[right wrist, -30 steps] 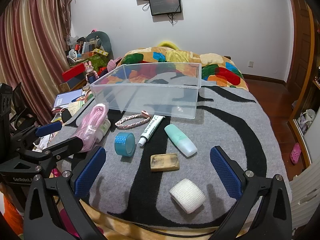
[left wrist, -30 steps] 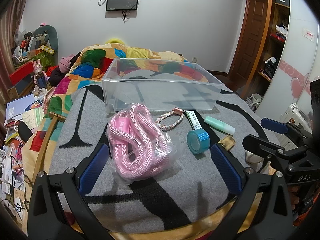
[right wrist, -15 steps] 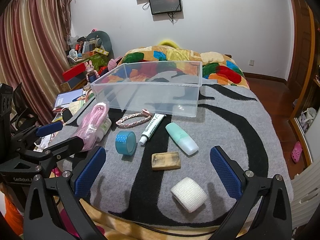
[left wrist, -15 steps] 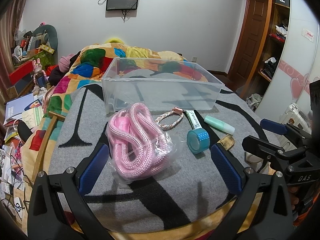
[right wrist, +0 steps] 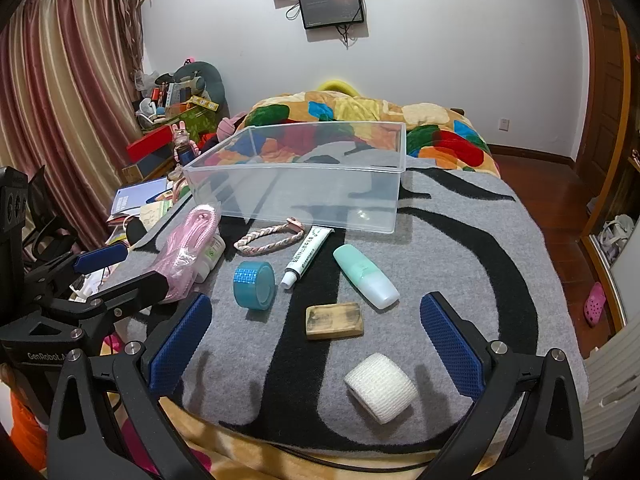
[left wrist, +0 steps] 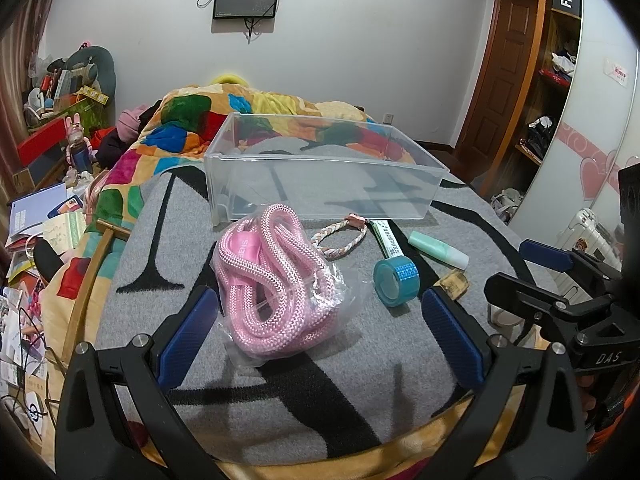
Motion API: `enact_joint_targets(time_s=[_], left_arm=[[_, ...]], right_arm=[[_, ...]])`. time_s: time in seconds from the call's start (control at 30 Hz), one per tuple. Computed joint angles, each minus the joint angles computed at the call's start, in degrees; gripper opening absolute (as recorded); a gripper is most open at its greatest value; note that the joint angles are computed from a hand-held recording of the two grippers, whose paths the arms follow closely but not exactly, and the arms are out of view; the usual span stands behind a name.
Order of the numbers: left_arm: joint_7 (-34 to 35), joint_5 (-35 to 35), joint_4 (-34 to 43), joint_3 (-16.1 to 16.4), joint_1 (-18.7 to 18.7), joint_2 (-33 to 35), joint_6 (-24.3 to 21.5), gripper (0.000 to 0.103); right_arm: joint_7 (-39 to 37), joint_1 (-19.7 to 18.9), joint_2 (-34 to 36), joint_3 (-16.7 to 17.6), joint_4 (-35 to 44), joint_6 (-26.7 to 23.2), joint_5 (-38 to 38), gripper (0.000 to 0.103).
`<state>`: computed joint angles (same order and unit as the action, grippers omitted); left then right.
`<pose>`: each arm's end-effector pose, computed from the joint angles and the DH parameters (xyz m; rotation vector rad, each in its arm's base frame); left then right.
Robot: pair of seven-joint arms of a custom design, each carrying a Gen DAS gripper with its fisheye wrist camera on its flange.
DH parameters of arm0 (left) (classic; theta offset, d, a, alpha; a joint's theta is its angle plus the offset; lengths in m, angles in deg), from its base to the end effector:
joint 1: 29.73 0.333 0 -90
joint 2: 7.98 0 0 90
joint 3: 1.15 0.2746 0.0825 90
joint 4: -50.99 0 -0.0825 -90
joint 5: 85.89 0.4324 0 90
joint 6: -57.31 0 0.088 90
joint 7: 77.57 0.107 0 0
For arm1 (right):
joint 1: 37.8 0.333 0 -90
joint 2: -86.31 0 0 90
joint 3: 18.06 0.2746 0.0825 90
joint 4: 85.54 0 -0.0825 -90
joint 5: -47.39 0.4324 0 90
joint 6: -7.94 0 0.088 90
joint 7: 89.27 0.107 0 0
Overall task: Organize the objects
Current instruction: 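Grasp the bagged pink rope with the left gripper while the right grasps the gauze roll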
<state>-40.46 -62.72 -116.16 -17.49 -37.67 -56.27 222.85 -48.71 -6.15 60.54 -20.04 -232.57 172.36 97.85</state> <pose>0.3709 -0.1705 0.4123 -1.8538 1.5953 -0.8658 0.4508 0.2074 0.4263 -2.0278 1.0570 -0.2966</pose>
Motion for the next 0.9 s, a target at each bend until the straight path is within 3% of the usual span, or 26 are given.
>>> enact_joint_targets(time_s=[0.2,0.3,0.67,0.8,0.9], left_arm=[[0.9,-0.6,0.2,1.3,-0.5,0.8,0.0,0.103],[3.3,-1.6,0.9,3.6,-1.2,2.0,-0.6,0.103],[9.8,-8.7,6.8,9.3,-1.8,12.5,-2.2,0.103],[11.4,-11.9,7.7,10.5,-2.0,15.3,-1.6,0.103],[9.8,-10.2,8.0,7.1,0.6,15.5,-1.2,0.103]], right_arm=[[0.5,-0.2,-0.5,0.2,-0.5,0.0,-0.6,0.103],[1.2,-0.6,-0.8,0.3,-1.1,-0.1,-1.6,0.103],[7.9,-5.1,0.3,1.2,-3.3,-0.5,-9.6,0.102],[8.6,-5.5,0.9,0.7,-3.2,-1.9,-10.9,0.082],[8.0,-5.5,1.3,0.4,-2.9,-2.8,-11.1,0.058]])
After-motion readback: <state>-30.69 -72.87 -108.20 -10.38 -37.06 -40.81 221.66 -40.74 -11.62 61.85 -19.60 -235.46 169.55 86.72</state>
